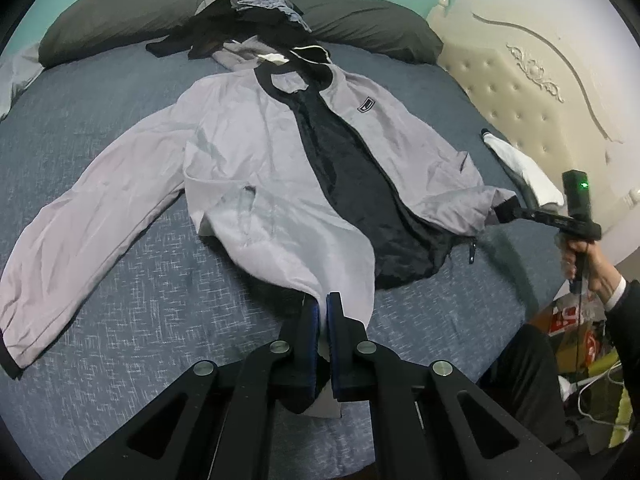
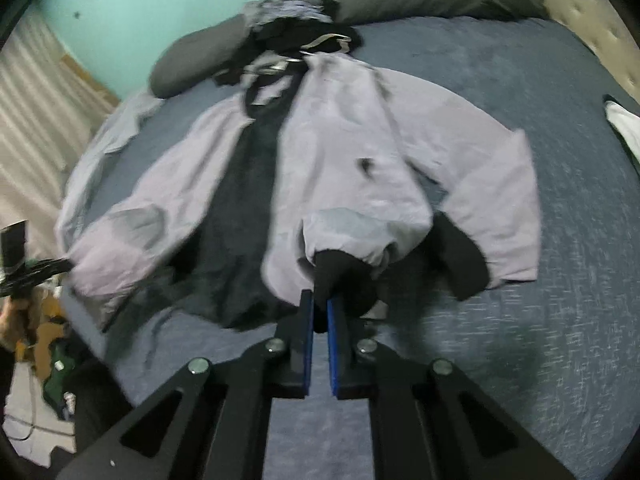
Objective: Fold clothes
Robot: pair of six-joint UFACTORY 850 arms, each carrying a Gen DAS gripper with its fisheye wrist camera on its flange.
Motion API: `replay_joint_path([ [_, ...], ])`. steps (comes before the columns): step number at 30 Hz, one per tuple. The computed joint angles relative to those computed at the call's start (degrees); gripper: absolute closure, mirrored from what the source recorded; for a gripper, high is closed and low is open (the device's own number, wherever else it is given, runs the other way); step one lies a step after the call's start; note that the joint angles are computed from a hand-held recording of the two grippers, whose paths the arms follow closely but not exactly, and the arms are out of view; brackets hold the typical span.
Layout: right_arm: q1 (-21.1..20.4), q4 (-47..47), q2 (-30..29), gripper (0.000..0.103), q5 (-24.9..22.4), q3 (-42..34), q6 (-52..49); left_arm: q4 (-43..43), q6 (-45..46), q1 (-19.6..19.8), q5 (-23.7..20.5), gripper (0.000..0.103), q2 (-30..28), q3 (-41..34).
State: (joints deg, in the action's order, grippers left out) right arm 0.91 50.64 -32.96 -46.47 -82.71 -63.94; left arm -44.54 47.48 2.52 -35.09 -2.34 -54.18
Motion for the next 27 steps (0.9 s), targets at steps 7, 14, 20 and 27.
replay_joint_path([
  [7,0.5,5.7,4.4,0.098,-7.8,1.6,-2.0,-0.2,-4.8,-1.9,1.1,0.099,1.0,0.2],
  [14,-0.3,11.4,4.0,0.098,-11.9,1.0,0.4,-5.2,-7.2,-2.0,2.9,0.099,-0.1,0.0],
  [20,-1.8,10.5,2.0,0.098,-10.3,0.5,6.2,-7.7,-8.1,-2.0,4.5,0.099,-0.6,1.2],
  [27,-3.4,6.6,-0.6,0.098,-6.3,1.0,10.7,-5.2,-10.6,-2.3,8.0,0.099,-2.1,3.1],
])
